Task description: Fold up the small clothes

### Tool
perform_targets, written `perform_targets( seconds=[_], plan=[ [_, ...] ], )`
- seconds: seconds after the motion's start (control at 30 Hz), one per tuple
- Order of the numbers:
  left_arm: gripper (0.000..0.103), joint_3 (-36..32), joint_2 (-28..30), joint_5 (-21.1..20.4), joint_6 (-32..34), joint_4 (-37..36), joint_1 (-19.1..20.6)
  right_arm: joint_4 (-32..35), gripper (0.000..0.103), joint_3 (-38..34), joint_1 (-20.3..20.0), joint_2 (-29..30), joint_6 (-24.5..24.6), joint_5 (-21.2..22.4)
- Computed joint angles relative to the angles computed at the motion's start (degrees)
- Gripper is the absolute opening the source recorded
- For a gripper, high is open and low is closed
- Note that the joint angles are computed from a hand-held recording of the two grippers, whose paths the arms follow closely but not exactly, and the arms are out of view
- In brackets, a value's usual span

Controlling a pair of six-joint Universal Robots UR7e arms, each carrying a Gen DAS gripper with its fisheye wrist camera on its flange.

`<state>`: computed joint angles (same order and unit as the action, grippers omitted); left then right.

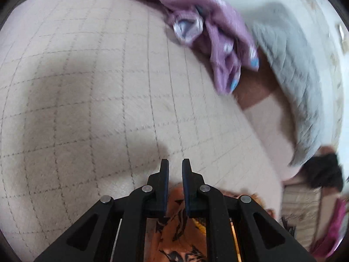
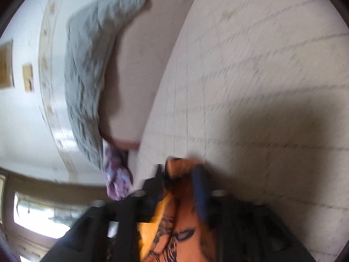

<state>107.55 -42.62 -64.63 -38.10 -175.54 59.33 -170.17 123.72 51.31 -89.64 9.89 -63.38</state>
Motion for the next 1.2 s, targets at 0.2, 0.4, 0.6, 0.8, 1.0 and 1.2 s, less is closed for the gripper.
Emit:
perform_targets(
  seconds=[0.2, 0.4, 0.6, 0.8, 1.0, 1.2],
  plan=[
    [0.013, 8.57, -7.35, 5.57, 4.65, 2.34, -6.25, 7.61, 0.079, 1.66, 4.71, -9.36, -14.41, -7.03],
    [0.02, 12.69, -10.49, 4.38, 4.83, 15.66, -11.42, 17.71, 0.056, 4.96, 14.14, -13.58, -25.72, -18.05],
    [0.02, 9.76, -7.29, 8.55, 8.07, 21.05, -14.32, 12.76, 0.038, 9.78, 23.65, -6.08, -27.55, -29.53],
    [0.02, 6.17, -4.26, 10.9, 9.31, 20.36, -12.96, 8.12, 0.037, 7.32, 28.3, 4.98, -26.15, -30.84],
    [0.023, 1.4, 1.32, 15.99, 8.14, 15.43, -10.35, -2.85, 0.036, -0.5, 29.72, 16.42, -20.5, -31.68],
    [0.023, 5.89, -0.22, 20.97, 7.26, 7.05, -12.48, -11.52, 0.037, 1.78, 24.53, 13.47, -14.97, -25.87]
  ],
)
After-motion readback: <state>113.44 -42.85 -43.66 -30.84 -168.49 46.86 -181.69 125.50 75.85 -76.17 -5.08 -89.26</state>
